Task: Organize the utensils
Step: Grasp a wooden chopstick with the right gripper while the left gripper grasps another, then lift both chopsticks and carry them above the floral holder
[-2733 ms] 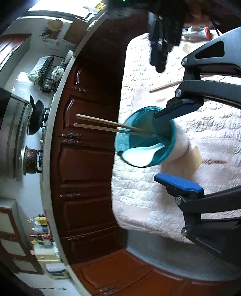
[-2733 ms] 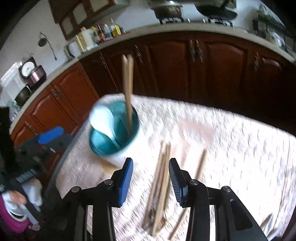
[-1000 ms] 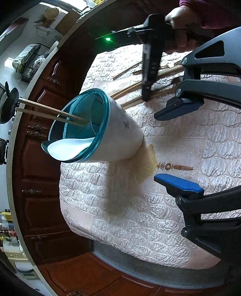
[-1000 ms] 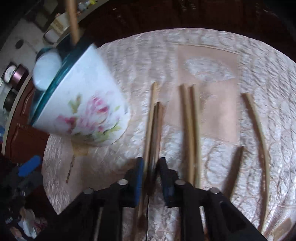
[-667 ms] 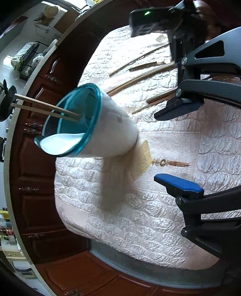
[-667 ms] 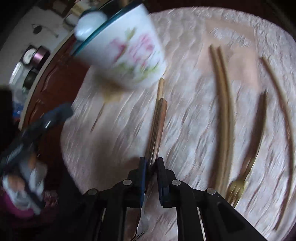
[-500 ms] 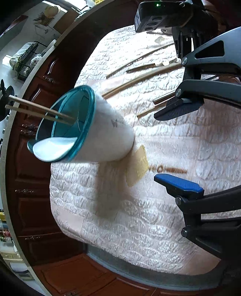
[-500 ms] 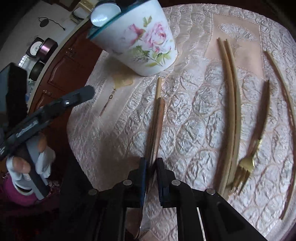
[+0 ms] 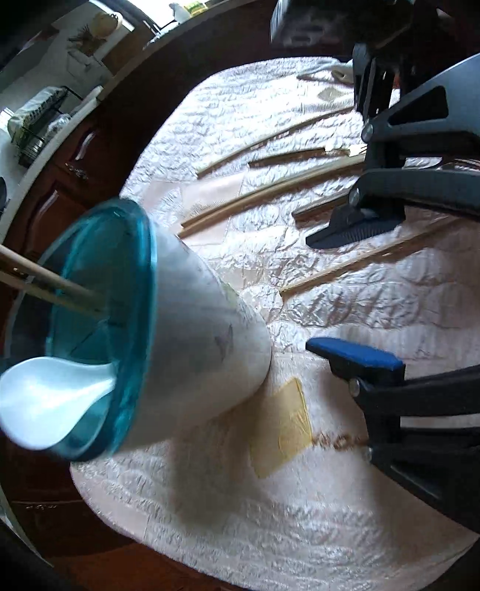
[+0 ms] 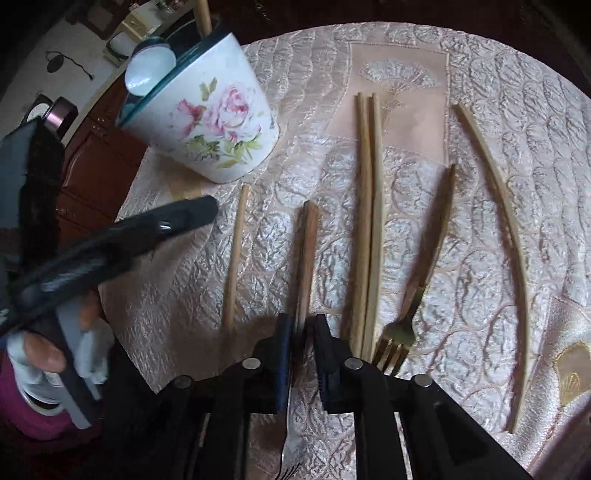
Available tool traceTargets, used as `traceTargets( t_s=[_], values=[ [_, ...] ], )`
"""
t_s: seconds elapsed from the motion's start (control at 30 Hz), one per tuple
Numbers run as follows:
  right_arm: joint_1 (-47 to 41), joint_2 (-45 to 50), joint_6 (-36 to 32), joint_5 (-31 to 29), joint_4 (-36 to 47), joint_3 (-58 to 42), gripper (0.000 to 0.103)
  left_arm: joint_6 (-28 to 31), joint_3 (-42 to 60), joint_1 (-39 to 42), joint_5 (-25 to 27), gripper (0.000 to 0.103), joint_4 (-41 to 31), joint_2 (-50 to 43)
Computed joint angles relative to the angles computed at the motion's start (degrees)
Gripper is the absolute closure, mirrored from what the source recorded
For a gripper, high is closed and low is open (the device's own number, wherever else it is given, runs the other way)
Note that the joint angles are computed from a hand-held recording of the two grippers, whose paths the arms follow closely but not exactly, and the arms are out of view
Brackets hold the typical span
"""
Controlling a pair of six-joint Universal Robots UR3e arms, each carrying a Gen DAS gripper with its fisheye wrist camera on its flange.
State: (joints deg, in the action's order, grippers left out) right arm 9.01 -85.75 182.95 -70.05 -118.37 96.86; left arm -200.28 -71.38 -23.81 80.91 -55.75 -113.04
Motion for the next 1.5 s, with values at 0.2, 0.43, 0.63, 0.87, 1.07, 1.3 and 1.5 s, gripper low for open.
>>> traceTargets(
  t_s=[0.2, 0.43, 0.63, 0.87, 1.07, 1.3, 1.5],
  values=[
    [-1.9, 0.41, -1.72, 0.09, 5.39, -6.02, 0.084, -2.02, 2.38, -0.05, 0.22, 0.077, 1.76, -4.45],
    [0.69, 10.07, -0.31, -3.53, 6.97, -17.98, 0.084, 0.59, -0.09, 0.87, -0.64, 0.093, 3.41, -3.13],
    [2.98, 16.14, 0.55, -5.7, 4.85, -23.12, 0.09, 1.9, -8.42, 3.72, -2.52, 0.098, 4.87, 5.66],
    [1.15, 8.64, -0.21, -3.06, 6.4, -21.96, 0.09, 4.19, -12.98, 7.89, -4.79, 0.098, 3.84, 16.54],
    [1.37, 0.98, -0.9, -2.34, 7.92, -22.24, 0.091, 6.7, -12.4, 12.06, -7.55, 0.098, -1.46, 24.68],
    [0.88, -6.65, -0.28, -1.49, 8.68, -22.2, 0.091, 9.39, -8.65, 14.56, -8.92, 0.098, -7.1, 31.78],
    [1.58, -6.45, 0.14, -2.52, 8.67, -25.93, 0.091, 10.98, -2.91, 17.29, -10.95, 0.098, -11.49, 34.19]
  ],
)
